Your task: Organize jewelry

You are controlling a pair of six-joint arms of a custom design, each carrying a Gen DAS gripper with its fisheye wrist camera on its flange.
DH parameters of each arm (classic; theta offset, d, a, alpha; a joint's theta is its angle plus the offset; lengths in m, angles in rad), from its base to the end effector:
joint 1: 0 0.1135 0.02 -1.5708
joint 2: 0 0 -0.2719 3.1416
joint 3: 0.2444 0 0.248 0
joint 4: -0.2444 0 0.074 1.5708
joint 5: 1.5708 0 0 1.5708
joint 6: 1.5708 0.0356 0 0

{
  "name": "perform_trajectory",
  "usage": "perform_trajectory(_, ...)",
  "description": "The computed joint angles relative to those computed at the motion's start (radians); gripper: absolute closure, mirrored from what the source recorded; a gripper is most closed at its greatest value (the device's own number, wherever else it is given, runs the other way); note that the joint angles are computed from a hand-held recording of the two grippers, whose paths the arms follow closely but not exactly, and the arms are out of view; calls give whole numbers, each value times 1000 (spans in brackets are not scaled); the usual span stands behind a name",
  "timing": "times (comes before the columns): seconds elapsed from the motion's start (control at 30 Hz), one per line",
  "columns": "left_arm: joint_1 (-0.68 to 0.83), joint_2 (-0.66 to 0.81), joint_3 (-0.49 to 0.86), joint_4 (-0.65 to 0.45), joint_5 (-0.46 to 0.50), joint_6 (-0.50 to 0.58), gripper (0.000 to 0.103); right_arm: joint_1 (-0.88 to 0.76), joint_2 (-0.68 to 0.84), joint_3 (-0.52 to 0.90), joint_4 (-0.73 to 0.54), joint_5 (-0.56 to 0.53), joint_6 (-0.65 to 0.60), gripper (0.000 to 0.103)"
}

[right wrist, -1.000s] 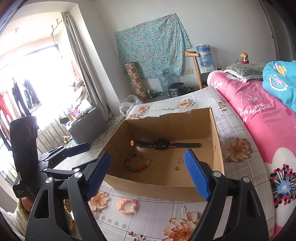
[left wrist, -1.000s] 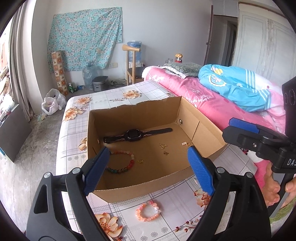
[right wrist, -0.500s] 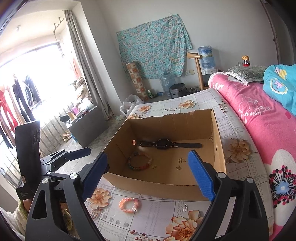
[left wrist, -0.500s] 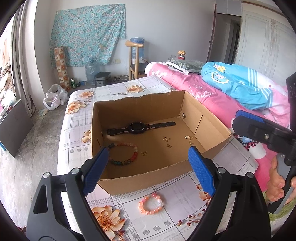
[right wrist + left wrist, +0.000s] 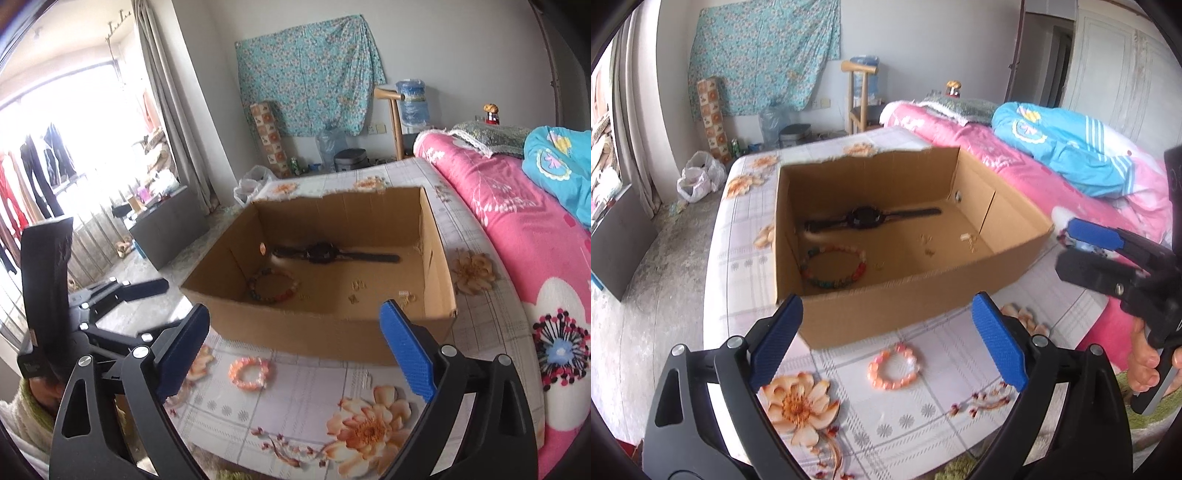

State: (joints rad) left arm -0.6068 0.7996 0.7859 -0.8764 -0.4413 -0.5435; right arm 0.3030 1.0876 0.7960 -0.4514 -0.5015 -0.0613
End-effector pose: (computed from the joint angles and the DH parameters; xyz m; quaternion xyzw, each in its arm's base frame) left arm 0.1226 -0.0666 0.2827 -0.0439 0.9216 -0.0041 0.3855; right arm 0.2038 0.0816 0.2714 -0.2588 0.8542 0.2725 0.3594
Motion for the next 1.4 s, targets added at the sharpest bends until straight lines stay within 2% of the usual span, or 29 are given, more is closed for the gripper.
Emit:
perform_trajectory(0.2,10,-40,-82,-38,19,-70,14,-13,9,-89,-41,66,-40,12)
perform_trajectory(0.3,9,-29,-121,-53,7,-112,14,-2,31,-125,-31,136,-40,12)
perform_trajectory(0.47,43,-27,-182,-32,57,-143,14,6,81,-149,-13,203,-22,12)
perform_trajectory(0.63,52,1,-210,-16,59,-152,14,18,123,-151,6,254,-15,12)
perform_trajectory(1.4,104,27,-223,-20,97,-163,14,71,146,-152,8,314,-1,12)
